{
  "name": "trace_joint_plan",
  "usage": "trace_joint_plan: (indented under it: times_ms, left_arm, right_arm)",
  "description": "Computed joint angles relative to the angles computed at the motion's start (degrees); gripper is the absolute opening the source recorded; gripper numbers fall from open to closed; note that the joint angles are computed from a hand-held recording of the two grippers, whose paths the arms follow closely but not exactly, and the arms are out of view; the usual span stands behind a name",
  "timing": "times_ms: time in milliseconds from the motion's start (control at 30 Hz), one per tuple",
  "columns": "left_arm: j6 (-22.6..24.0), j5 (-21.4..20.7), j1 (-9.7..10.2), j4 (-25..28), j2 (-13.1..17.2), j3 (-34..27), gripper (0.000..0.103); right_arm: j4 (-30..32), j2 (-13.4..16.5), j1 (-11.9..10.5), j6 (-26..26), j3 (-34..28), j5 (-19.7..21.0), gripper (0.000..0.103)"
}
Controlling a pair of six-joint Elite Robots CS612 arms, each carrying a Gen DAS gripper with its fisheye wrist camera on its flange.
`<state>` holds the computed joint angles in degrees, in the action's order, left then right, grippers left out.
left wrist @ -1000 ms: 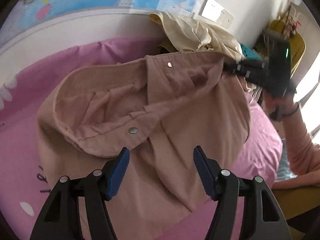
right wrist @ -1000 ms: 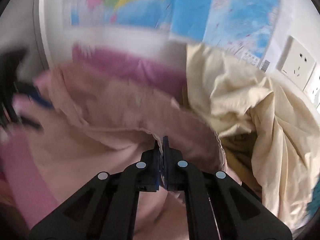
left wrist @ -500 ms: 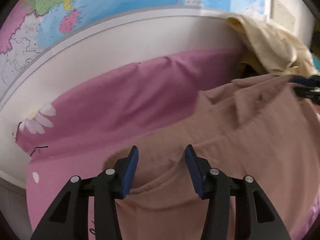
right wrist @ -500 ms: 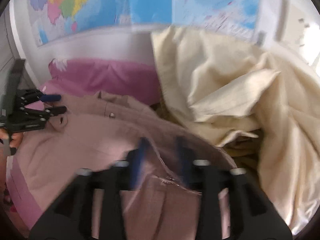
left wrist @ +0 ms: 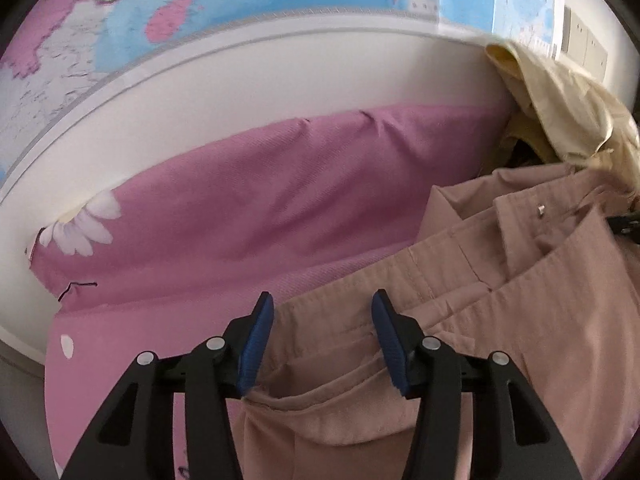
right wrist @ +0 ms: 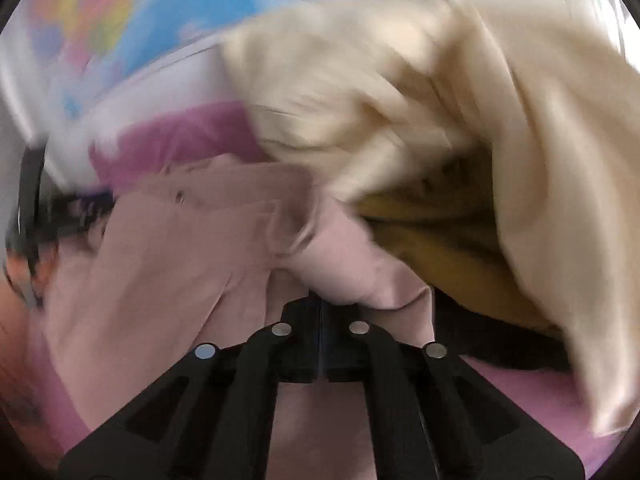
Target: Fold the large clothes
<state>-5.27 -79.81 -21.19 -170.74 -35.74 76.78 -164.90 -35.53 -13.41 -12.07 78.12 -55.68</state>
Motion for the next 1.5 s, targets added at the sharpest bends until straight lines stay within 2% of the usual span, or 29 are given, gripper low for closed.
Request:
trace_joint_plan:
  times_ms: [33,100,133,167,200,233,267,333,400,533,600,667,800,867,900,933,967,1000,1067,1167,1200,1267,1300,1333,1367,1400,1433,1467,1500]
  left_arm:
    - [-0.6,-0.8,0.19,-1.4,-0.6,1.1,0.053]
    - [-1.5,-2.0,0.48,-5.7,-2.4,4.7,0.056]
    - [-2.0,-2.8,0.65,-7.7,-3.3,6.5,0.056]
    - [-2.6,-3.0,0.78,-10.4,-4.7,9.4,0.059]
    - [-3.0,-2.3,0.81,-12.0,-5.4,11.2,0.068]
    - [-4.0,-1.9,1.05,-14.2,-6.5,13.8,0.071]
    - [-4.8,-2.7,1.48,-15.3,-7.1,15.4,0.072]
    - [-7.8,-4.8,2.32,-17.7,-8.4,19.2,0.072]
    - [-11.1,-8.4,2.97,-19.0,-9.4,22.2,0.072]
    - [-14.7,-15.4,3.57,-20.9,-9.6,25.6,0.072]
    - [-14.5,-15.8,3.03,-20.7,-9.6,26.5,0.074]
    - [-15.0,-18.6,3.01,-20.4,-8.8,26.2,0.082]
    - [-13.8,-20.3,2.19,-20.1,-7.1,24.3,0.084]
    - [-12.7,-19.5,1.53,-19.9,-6.5,23.5,0.084]
    - [-12.3,-18.6,1.10,-20.7,-6.1,23.2,0.084]
    - [-12.4,-18.0,0.91,-21.0,-5.9,23.0,0.077]
    - [-12.8,-16.9,0.58,-21.0,-5.8,22.8,0.069]
    - [-13.5,-17.1,0.61,-20.8,-5.8,22.6,0.042]
    - [-16.5,-21.4,1.50,-22.1,-5.9,22.6,0.022]
    - [-17.2,-21.8,1.63,-26.6,-7.9,25.4,0.015]
    - [-17.3,-23.6,1.96,-28.4,-8.8,26.7,0.015]
    - [-16.9,-26.7,2.53,-30.2,-10.1,28.7,0.015]
    - [-16.2,-28.1,2.74,-30.3,-10.5,29.4,0.017]
    - [-15.3,-29.2,2.90,-29.7,-10.9,30.0,0.024]
    - [-14.1,-28.6,2.76,-27.7,-11.2,30.5,0.031]
    - [-12.8,-25.7,2.28,-24.2,-11.8,30.8,0.039]
    - [-12.5,-24.1,2.12,-22.6,-11.9,30.9,0.039]
    - [-12.2,-21.8,1.90,-21.1,-12.0,31.0,0.040]
    - [-12.6,-19.1,1.63,-20.9,-12.1,31.1,0.047]
  right_arm:
    - [1.2,0.3,-0.6,2.1,-0.4,2.5,0.000]
    - [1.2,-0.7,-1.2,3.0,0.8,3.8,0.000]
    - [-0.5,-1.8,-1.6,2.6,2.6,4.3,0.006]
    - [-1.2,-2.8,-2.0,1.8,4.2,5.5,0.024]
    - [-1.5,-3.8,-2.4,0.9,5.7,6.8,0.035]
    - [-4.3,-5.3,-2.9,0.1,8.5,7.1,0.059]
    - [-6.7,-6.4,-3.2,-0.2,10.6,6.4,0.069]
    - [-7.9,-8.5,-4.2,-1.5,14.3,6.9,0.073]
    - [-6.5,-9.2,-5.8,-0.2,16.7,9.4,0.079]
    - [-5.6,-8.6,-6.6,3.6,19.5,9.9,0.086]
    - [-5.1,-7.8,-7.1,5.7,19.9,12.0,0.086]
    - [-4.9,-7.1,-6.9,6.8,19.7,12.9,0.086]
    - [-9.1,-6.5,-5.8,5.6,19.7,12.1,0.093]
    - [-8.3,-5.9,-5.1,4.6,18.7,13.2,0.086]
    - [-9.7,-5.6,-4.5,4.5,18.5,12.2,0.084]
    - [-9.1,-5.5,-4.1,3.6,18.1,11.7,0.071]
    - [-6.2,-5.4,-4.0,2.4,17.4,13.1,0.029]
    - [-4.2,-5.1,-4.4,3.4,16.9,16.7,0.014]
    - [-4.8,-5.8,-5.1,2.2,18.1,18.2,0.010]
    - [-3.9,-8.4,-6.6,-0.5,21.1,24.5,0.008]
    - [-3.1,-9.5,-7.2,-2.6,22.5,26.5,0.007]
    - [-3.3,-11.0,-8.1,-4.1,24.6,27.1,0.007]
    - [-2.5,-11.7,-8.4,-5.1,25.5,26.1,0.007]
    - [-0.6,-12.2,-8.4,-6.6,26.0,23.2,0.010]
    - [0.6,-12.4,-8.2,-6.3,26.1,20.2,0.019]
    - [2.0,-12.4,-7.8,-5.5,25.9,15.0,0.024]
    - [1.8,-12.3,-7.7,-5.0,25.9,12.3,0.032]
    - [-0.7,-12.2,-7.4,-2.9,26.1,8.8,0.047]
    - [-4.5,-12.3,-7.1,-0.9,26.6,5.9,0.056]
